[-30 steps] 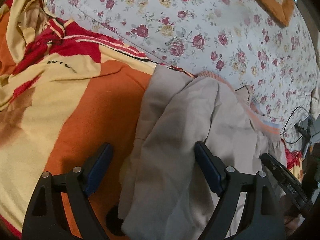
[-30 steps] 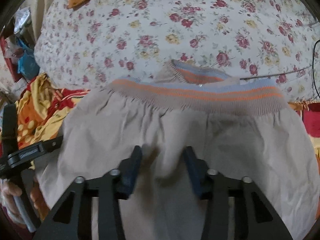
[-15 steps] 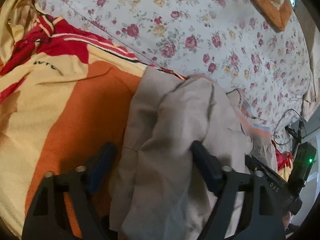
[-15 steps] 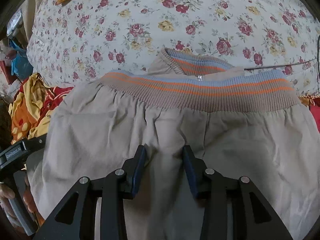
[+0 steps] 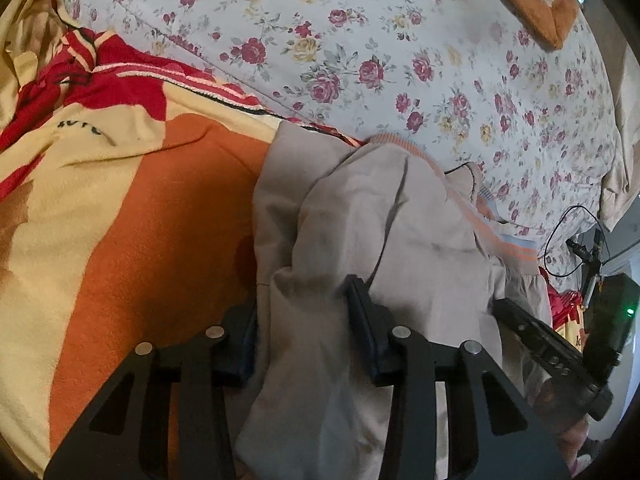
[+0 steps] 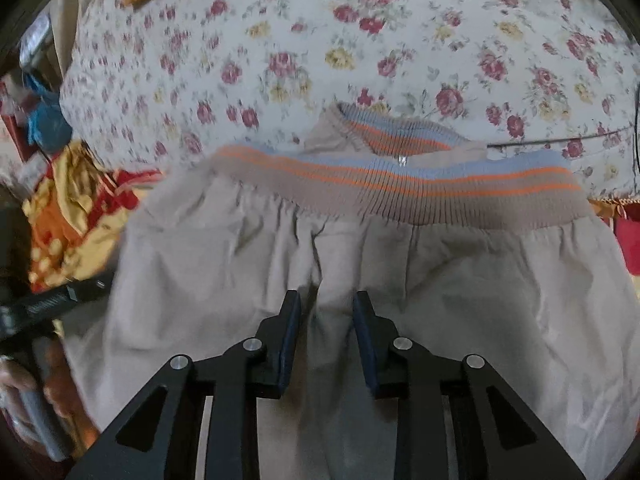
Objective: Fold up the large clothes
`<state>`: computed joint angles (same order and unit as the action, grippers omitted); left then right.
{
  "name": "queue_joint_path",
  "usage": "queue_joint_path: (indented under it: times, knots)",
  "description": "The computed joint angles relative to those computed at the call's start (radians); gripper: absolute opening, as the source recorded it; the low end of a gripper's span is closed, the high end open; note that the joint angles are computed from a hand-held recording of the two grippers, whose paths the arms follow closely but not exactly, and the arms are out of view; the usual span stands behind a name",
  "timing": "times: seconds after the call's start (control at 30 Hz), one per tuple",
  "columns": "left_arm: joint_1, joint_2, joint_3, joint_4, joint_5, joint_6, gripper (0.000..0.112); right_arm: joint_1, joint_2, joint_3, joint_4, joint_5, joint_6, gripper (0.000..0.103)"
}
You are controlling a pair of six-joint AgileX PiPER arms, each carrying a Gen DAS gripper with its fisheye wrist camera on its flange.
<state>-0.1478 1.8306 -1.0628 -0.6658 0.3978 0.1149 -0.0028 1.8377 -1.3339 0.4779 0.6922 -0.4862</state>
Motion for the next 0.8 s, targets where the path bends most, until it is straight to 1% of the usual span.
queue_joint_path:
  times: [0.1,0.17,0.3,0.33,0.37,0.4,0.43,0.47,0.5,0.57,0.63,0.73,0.8]
  knots:
    - [0.001,-0.001,0.004,-0.007,-0.002,0.005,0.039,-0.013,-0.041,0.019,0.049,0.008,-0.058,0.028]
    - [-0.002,-0.001,0.003,0.014,-0.004,-0.015,0.040,-0.019,-0.049,0.018,0.079,0.021,-0.087,0.028]
    - [-0.013,0.000,0.004,0.033,-0.017,-0.022,0.040,-0.023,-0.005,0.000,0.088,0.026,-0.083,0.030]
    - [-0.018,-0.001,0.005,0.029,-0.021,-0.005,0.036,-0.014,0.028,-0.015,0.064,0.023,-0.056,0.030]
    - [-0.019,-0.004,0.008,-0.007,-0.022,0.043,0.024,0.003,0.064,-0.033,0.025,0.017,-0.019,0.030]
    - [-0.023,-0.010,0.009,-0.024,-0.019,0.070,0.013,0.010,0.089,-0.027,0.022,-0.015,-0.022,0.030]
    - [-0.027,-0.027,0.013,-0.028,-0.017,0.074,0.012,0.013,0.081,0.003,0.059,-0.068,-0.065,0.030]
    - [-0.028,-0.045,0.020,-0.053,-0.015,0.099,0.009,0.014,0.081,0.012,0.072,-0.082,-0.091,0.030]
    - [-0.025,-0.069,0.032,-0.112,-0.009,0.159,0.008,0.014,0.077,0.009,0.061,-0.075,-0.077,0.030]
    - [-0.026,-0.128,0.056,-0.217,0.010,0.265,0.007,-0.001,0.071,0.001,0.073,-0.040,-0.074,0.030]
    - [-0.042,-0.176,0.066,-0.238,0.019,0.291,0.006,-0.051,0.062,0.002,0.146,0.025,-0.123,0.030]
    - [-0.091,-0.225,0.041,-0.224,0.031,0.249,0.005,-0.131,0.052,0.011,0.240,0.100,-0.189,0.030]
    - [-0.139,-0.235,0.004,-0.179,0.038,0.186,0.005,-0.203,0.050,-0.004,0.293,0.175,-0.211,0.032]
